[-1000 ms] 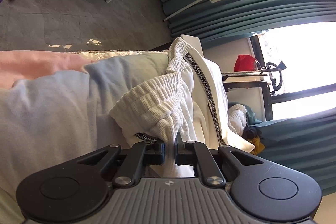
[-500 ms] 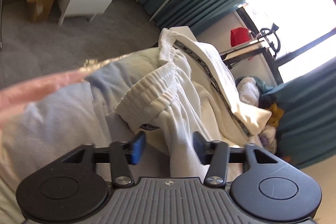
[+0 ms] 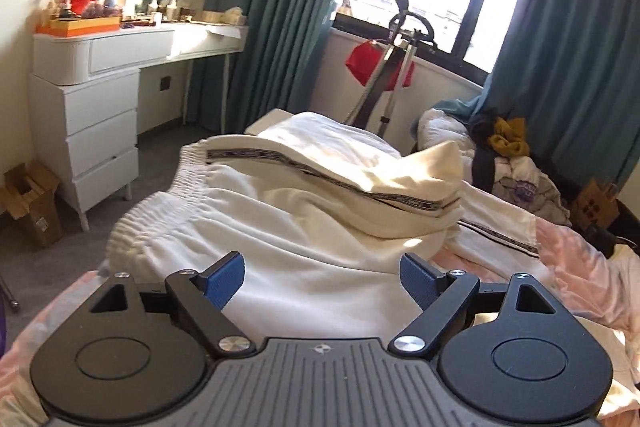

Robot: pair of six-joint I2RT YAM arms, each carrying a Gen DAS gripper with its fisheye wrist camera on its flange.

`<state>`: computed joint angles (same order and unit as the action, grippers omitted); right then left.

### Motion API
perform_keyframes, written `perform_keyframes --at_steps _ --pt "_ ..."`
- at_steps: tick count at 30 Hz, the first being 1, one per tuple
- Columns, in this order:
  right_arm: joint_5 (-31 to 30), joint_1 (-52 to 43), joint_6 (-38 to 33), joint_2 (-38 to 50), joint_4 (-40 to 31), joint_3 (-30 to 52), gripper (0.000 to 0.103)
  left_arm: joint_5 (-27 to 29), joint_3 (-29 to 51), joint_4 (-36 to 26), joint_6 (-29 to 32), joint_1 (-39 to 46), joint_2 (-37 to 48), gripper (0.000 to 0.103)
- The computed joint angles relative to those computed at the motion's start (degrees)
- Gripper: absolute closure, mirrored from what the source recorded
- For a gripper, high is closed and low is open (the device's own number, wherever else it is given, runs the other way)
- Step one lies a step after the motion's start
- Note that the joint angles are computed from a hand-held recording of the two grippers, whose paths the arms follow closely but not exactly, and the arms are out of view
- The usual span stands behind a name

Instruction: Fold clothes

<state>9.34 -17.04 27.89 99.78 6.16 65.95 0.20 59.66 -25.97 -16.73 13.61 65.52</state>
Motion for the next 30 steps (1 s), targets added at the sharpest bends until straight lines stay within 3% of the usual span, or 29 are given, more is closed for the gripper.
perform_keyframes --at_steps 5,8,12,21,26,30 --pt "-4.04 2.85 -1.79 -2.87 1.72 -2.99 0.047 -4.57 3.23 2.77 -2.4 -10.4 5.85 0.016" --pt "-6.45 5.28 -2.88 -4.72 3.67 -5.64 0.047 -4.02 3.93 6.18 -3.56 -13.83 9.4 0.016" --pt "-8.72 9.44 -5.91 -5.63 4.74 -7.39 0.047 -8.57 5.87 9.04 -3.99 -18.77 14.23 0.016" --pt "-14.71 15.59 -10.93 -5.54 8.02 -8.86 0.047 -9.76 13.22 12.9 0.23 -22.45 27.26 0.016" --pt "-19.15 17.17 -11.85 -4.79 8.9 -9.03 0.047 -8.24 14.34 19.12 2.8 -21.57 33.71 0.016" --pt "-26.41 17.39 -8.68 1.69 1.27 -0.34 0.047 -7.22 17.01 22.81 6.64 -19.86 40.4 0.016"
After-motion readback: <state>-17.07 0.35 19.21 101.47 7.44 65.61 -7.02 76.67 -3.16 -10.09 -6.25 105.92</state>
